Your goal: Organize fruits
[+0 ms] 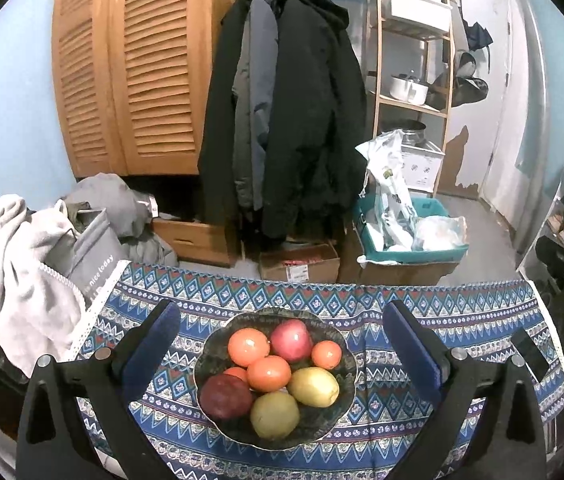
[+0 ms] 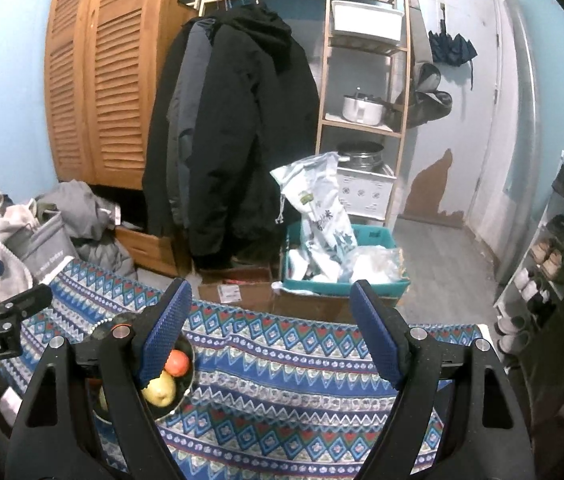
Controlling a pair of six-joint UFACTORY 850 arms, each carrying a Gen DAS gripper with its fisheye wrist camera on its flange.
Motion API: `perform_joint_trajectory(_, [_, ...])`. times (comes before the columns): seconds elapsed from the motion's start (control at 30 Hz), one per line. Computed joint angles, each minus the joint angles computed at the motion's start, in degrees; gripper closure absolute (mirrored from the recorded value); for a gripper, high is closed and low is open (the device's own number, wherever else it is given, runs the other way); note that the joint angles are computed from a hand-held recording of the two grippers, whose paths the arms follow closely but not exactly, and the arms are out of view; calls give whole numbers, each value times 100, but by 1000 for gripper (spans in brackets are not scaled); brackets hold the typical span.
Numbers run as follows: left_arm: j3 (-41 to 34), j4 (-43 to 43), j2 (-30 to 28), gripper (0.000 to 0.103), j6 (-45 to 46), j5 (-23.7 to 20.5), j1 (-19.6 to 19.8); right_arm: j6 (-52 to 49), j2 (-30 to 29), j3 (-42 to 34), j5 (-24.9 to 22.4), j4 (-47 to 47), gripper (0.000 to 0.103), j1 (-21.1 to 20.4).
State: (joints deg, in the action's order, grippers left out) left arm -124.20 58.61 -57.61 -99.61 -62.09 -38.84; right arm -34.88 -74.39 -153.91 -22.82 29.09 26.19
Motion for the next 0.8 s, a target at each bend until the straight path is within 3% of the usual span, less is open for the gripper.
perform_joint_trajectory(0.8, [45,224,79,1,-129,-85,-71,-31,83,78,99,40,23,-43])
